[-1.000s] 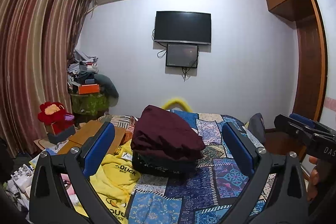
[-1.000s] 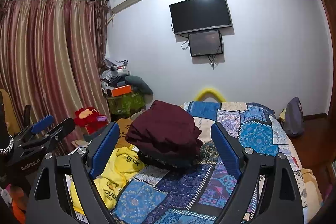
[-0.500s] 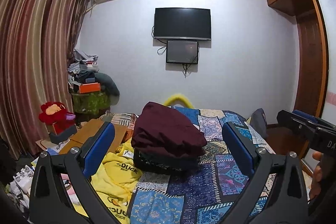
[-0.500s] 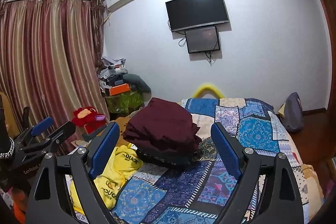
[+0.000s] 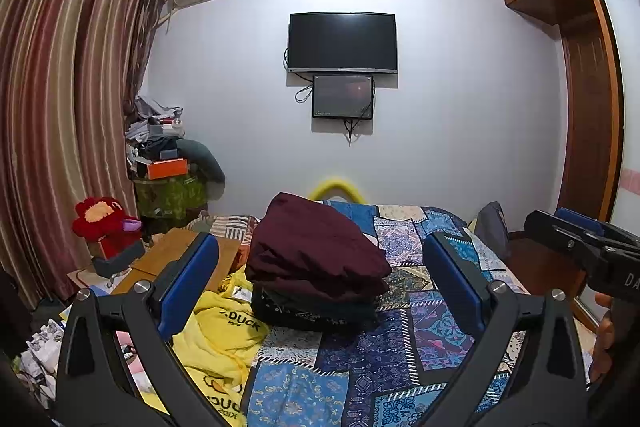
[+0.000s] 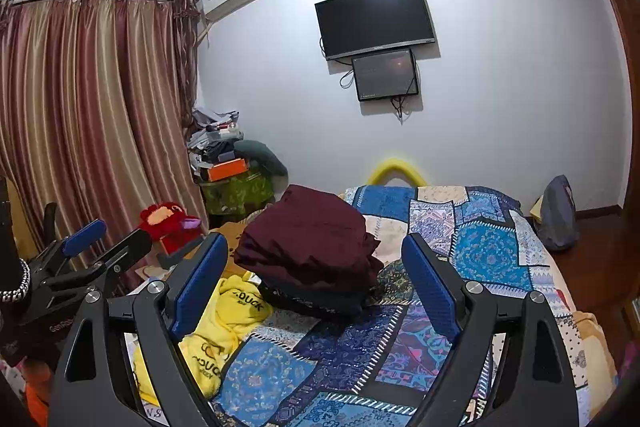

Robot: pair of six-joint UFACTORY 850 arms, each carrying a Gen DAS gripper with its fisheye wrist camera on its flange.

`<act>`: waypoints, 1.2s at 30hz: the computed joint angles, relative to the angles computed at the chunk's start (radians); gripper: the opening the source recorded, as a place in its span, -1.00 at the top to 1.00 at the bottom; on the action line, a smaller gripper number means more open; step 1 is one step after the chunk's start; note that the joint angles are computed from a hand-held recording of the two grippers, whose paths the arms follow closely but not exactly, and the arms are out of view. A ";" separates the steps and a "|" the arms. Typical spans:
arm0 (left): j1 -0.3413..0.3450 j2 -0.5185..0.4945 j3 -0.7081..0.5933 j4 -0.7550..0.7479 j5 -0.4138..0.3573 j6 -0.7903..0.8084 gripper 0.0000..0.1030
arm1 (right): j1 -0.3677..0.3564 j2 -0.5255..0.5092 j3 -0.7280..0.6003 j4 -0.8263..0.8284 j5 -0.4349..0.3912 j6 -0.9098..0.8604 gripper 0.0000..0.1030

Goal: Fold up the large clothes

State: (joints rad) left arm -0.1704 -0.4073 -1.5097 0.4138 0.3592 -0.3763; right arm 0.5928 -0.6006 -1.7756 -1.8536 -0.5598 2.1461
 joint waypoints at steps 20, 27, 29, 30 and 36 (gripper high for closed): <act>0.007 -0.008 -0.019 0.146 -0.007 -0.136 -0.99 | 0.004 -0.005 -0.009 0.010 -0.017 0.006 -0.69; 0.009 -0.012 -0.026 0.167 -0.008 -0.159 -0.99 | 0.005 -0.012 -0.022 0.028 -0.023 -0.010 -0.69; 0.008 -0.014 -0.030 0.177 -0.012 -0.166 -0.99 | 0.005 -0.015 -0.026 0.031 -0.026 -0.011 -0.69; 0.008 -0.015 -0.032 0.186 -0.014 -0.170 -0.99 | 0.005 -0.015 -0.026 0.028 -0.027 -0.007 -0.69; 0.010 -0.023 -0.044 0.230 -0.017 -0.212 -0.99 | 0.008 -0.018 -0.028 0.035 -0.040 -0.016 -0.69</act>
